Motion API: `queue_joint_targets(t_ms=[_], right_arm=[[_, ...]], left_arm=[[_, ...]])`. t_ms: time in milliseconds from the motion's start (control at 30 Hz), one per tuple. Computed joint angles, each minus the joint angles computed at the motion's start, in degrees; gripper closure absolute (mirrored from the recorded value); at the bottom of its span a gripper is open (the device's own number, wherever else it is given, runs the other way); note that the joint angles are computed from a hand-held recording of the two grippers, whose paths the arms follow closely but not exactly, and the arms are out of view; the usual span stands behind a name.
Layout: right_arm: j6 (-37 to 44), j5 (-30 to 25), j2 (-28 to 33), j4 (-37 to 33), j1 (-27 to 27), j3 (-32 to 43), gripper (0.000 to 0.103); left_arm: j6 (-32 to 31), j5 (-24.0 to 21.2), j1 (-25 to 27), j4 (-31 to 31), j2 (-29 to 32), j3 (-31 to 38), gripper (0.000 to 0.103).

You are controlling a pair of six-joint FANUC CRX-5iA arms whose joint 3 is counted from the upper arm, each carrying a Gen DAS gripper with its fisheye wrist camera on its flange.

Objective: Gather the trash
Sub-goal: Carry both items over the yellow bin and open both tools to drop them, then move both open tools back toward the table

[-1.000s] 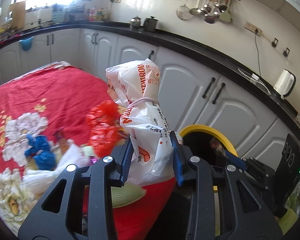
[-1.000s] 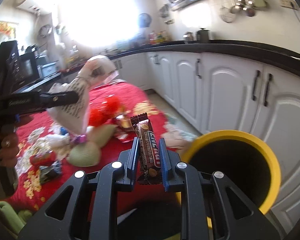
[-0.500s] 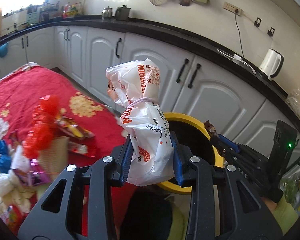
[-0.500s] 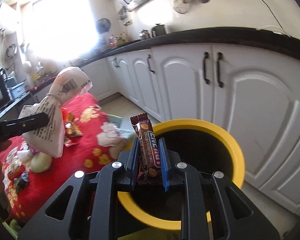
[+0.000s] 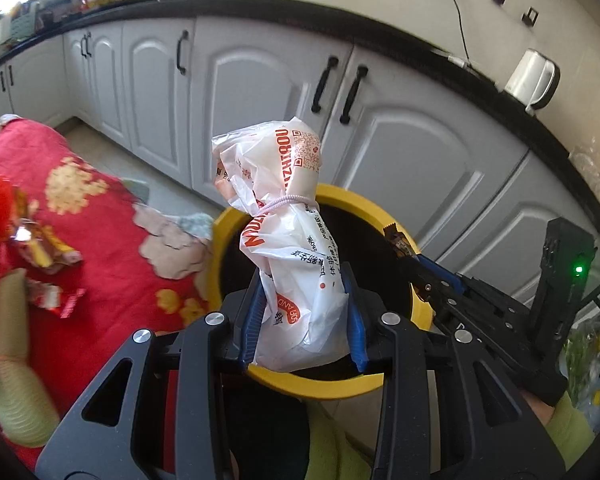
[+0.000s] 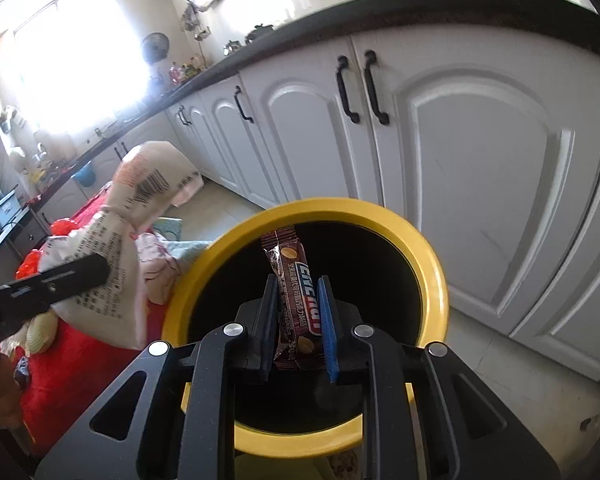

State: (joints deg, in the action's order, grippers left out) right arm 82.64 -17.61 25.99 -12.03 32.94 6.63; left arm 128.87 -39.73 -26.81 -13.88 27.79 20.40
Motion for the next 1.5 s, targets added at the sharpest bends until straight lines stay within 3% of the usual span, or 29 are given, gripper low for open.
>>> queue_joint_targets(t_ms=[267, 400, 533, 800, 1200, 1500], right_arm=[[0.7, -2.2, 1.8, -1.4, -0.6, 2.1, 0.082], [-0.1, -2.7, 2.7, -1.4, -0.9, 3.2, 0.081], [-2.4, -2.4, 2.5, -0.2, -0.9, 2.6, 0.062], [-7.9, 0.6, 0.2, 3.6, -0.1, -0.8, 0.053], [-3.5, 0.8, -3.2, 0.4, 3.5, -1.2, 0.048], [4.2, -2.2, -4.2, -5.5, 6.2, 1.2, 0.048]], left_arm=[[-4.6, -3.5, 1.5, 6.2, 5.1, 6.2, 0.069], [-4.7, -4.2, 2.0, 6.8, 5.3, 6.8, 0.053], [-3.6, -3.6, 2.1, 6.0, 4.0, 5.3, 0.032], [2.9, -3.1, 0.9, -1.3, -0.8, 2.0, 0.012], [15.5, -7.6, -1.0, -15.7, -8.8, -1.9, 0.011], [22.3, -9.9, -0.8, -21.3, -15.4, -7.7, 0.011]])
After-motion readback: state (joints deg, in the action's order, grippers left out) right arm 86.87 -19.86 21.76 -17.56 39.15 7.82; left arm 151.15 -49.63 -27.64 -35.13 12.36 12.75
